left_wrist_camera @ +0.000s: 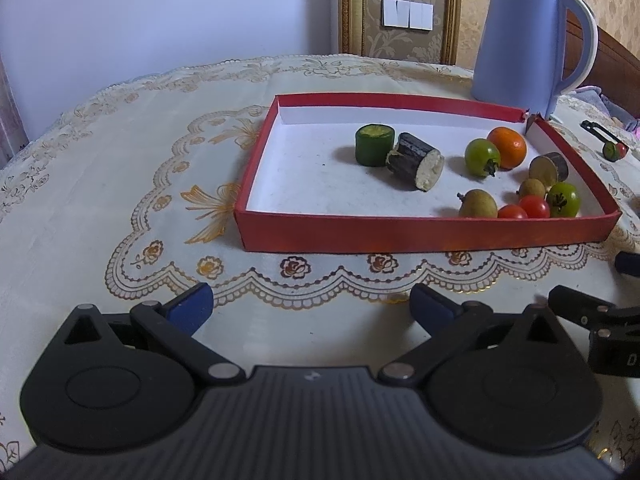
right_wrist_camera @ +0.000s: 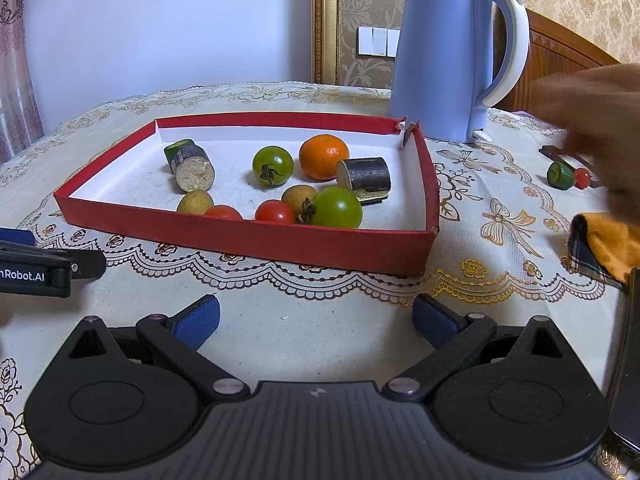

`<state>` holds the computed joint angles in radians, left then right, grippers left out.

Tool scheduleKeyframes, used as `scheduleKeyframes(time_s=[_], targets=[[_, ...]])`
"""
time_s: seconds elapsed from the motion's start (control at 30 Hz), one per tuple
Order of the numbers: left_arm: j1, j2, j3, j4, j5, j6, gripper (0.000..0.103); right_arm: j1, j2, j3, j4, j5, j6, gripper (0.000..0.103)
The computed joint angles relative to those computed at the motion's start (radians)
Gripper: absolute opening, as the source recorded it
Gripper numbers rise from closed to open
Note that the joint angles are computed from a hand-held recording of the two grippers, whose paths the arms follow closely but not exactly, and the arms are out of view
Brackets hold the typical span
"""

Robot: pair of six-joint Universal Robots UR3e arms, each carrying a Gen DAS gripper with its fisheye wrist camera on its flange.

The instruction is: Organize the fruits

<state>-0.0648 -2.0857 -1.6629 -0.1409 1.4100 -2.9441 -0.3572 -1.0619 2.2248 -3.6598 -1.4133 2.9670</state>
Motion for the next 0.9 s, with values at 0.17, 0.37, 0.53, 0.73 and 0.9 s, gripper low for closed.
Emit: scheduleKeyframes(time_s=[0.17, 0.37, 0.53, 0.73, 0.9], targets=[[-0.012, 0.004, -0.008, 0.004, 0.006, 0.005, 0.103, 0.0, 0.0, 0.0, 0.0, 0.0, 0.0, 0.103], [-0.02, 0.014, -0.026, 0.029, 0.006, 0.021, 0.103, 0.0, 0.0, 0.0, 0.0, 0.0, 0.0, 0.103], [-0.019, 0.008, -0.006, 0.0, -0.007, 0.017, 0.103, 0.001, 0.0, 0.0, 0.0, -0.001, 0.001, 0.103], [-0.024, -0.004, -0.006, 0.022, 0.0, 0.019, 0.103, -0.003, -0.001, 0.001, 0.0, 0.003, -0.002, 0.103], [-0.026, -0.002, -0.004, 0.012, -0.006, 0.014, 0.103, 0.0, 0.0, 0.0, 0.0, 0.0, 0.0, 0.103]])
